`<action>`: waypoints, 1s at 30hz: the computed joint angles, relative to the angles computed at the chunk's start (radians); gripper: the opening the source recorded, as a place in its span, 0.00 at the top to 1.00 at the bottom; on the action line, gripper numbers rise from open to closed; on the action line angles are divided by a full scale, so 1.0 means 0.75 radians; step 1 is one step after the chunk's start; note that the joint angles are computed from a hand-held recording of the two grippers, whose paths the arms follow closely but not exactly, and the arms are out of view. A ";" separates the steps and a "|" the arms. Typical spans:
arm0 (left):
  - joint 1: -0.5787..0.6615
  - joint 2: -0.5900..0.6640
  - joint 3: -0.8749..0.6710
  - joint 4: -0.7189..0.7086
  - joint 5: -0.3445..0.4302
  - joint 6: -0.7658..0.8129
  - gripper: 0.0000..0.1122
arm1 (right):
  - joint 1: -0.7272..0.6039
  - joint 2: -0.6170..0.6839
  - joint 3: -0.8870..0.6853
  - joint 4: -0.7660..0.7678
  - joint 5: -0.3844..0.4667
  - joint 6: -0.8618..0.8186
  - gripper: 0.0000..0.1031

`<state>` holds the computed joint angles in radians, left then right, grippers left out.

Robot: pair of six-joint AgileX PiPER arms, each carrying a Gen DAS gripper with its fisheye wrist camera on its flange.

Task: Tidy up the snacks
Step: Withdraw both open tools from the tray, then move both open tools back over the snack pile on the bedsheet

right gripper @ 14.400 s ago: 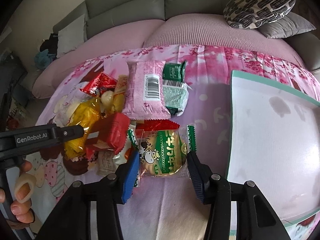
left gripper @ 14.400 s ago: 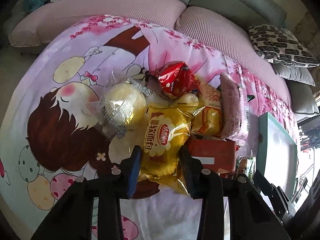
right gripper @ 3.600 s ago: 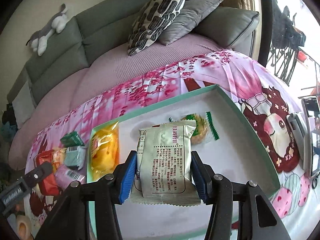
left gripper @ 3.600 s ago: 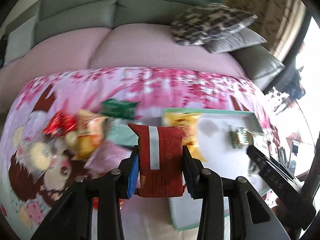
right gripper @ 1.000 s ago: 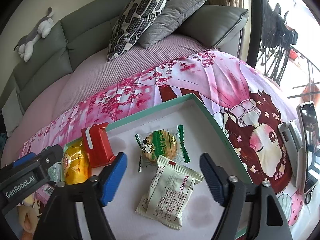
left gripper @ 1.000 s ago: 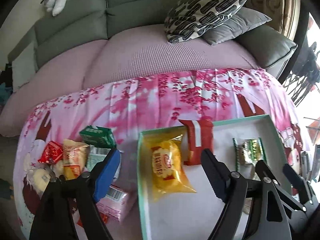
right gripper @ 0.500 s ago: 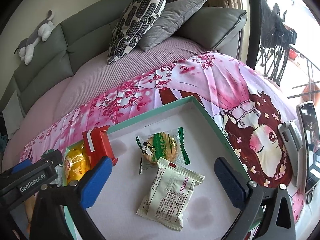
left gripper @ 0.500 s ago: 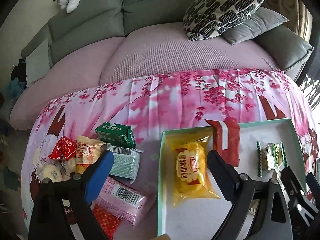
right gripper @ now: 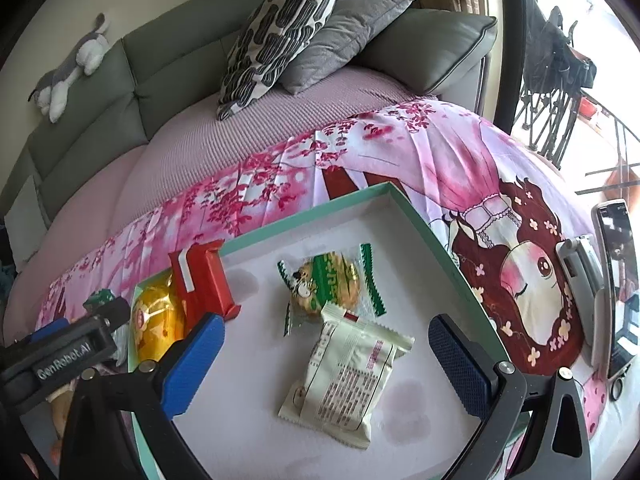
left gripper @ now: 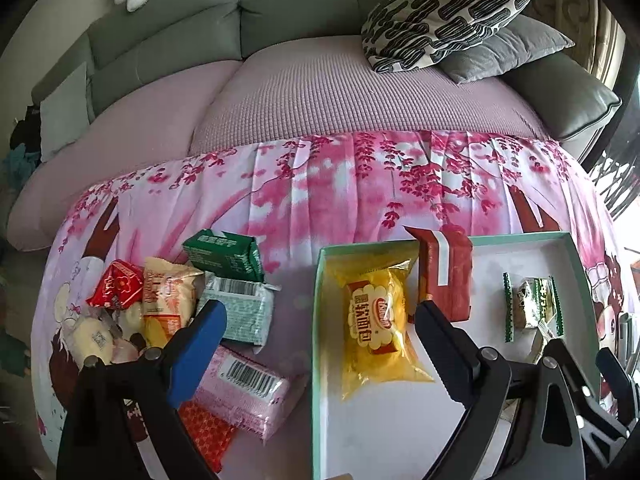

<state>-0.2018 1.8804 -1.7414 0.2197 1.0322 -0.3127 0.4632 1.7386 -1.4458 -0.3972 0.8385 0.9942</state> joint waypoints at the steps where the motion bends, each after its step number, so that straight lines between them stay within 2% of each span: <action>1: -0.002 -0.009 0.007 0.015 0.002 -0.009 0.15 | 0.006 0.002 -0.005 0.002 0.006 -0.008 0.00; 4: -0.006 -0.030 0.016 0.076 0.035 -0.057 0.15 | 0.026 0.001 -0.009 0.007 0.003 -0.026 0.00; 9: 0.065 -0.076 0.060 0.010 0.046 -0.035 0.15 | 0.087 0.019 -0.041 -0.041 0.030 -0.040 0.00; 16: 0.162 -0.155 0.186 -0.018 0.036 -0.012 0.15 | 0.122 0.004 -0.021 -0.011 -0.033 -0.021 0.00; 30: 0.472 -0.313 0.434 -0.160 -0.010 0.175 0.15 | 0.282 0.116 -0.163 0.073 -0.016 -0.080 0.01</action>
<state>0.1523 1.6456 -1.4161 0.0994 1.0243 -0.1817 0.6748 1.8254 -1.5683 -0.3423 0.8261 0.9345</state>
